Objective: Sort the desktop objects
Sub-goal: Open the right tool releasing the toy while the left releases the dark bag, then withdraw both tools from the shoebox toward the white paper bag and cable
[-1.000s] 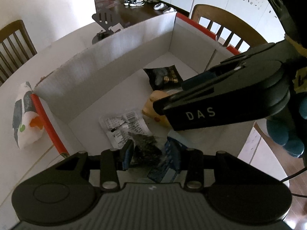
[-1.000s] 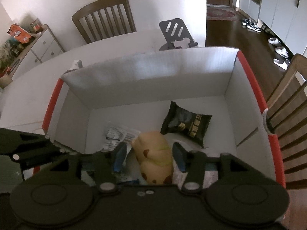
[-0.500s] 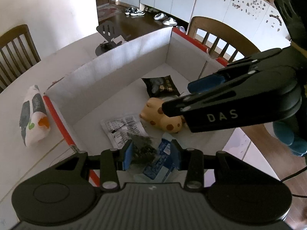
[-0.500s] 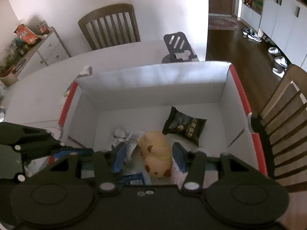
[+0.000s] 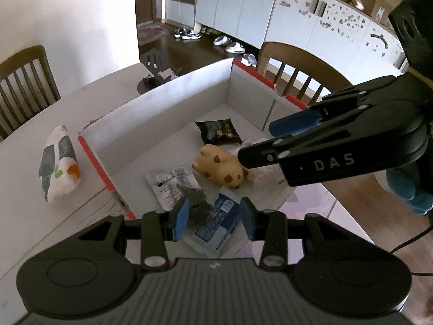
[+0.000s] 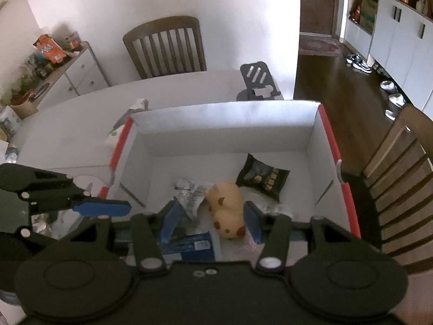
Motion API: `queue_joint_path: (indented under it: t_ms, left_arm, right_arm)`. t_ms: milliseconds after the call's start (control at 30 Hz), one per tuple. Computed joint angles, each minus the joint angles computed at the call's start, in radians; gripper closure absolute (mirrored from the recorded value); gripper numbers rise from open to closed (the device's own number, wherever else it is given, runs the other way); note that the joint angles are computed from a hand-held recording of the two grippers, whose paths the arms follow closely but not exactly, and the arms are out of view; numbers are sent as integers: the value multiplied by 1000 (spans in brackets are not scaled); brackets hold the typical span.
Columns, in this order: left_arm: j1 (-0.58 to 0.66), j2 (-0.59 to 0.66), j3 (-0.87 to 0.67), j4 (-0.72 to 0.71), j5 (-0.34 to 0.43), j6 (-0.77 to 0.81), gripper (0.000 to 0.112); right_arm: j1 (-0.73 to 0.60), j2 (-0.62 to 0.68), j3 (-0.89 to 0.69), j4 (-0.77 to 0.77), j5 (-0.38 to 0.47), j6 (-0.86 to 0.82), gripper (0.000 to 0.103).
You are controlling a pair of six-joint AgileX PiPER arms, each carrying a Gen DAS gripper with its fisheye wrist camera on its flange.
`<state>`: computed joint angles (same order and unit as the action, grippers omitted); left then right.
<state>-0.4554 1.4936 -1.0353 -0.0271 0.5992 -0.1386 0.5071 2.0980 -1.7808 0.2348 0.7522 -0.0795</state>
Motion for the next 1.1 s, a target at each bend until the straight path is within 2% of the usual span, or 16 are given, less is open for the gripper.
queue_joint_path:
  t_ms: [233,400,800,1000,1100]
  left_arm:
    - [7,-105,74,6,-13,-30,72]
    - [-18,-207,140,84,-21,-127,72]
    - [-3,-457,295,123,-1,-200,72]
    - [85,-580,373,29,34,-77,72]
    - [152,-643,407,-33,64,16,64]
  right_arm:
    - [25,-78,82,8,-33,-3,50]
    - [58,-138,155,-24,-80,23,50]
    - [142,-248,289,-74,-182,105,49]
    - [212,-268,330,-149,-219,196,48]
    - [259,-263,331,-231,-222,282,48]
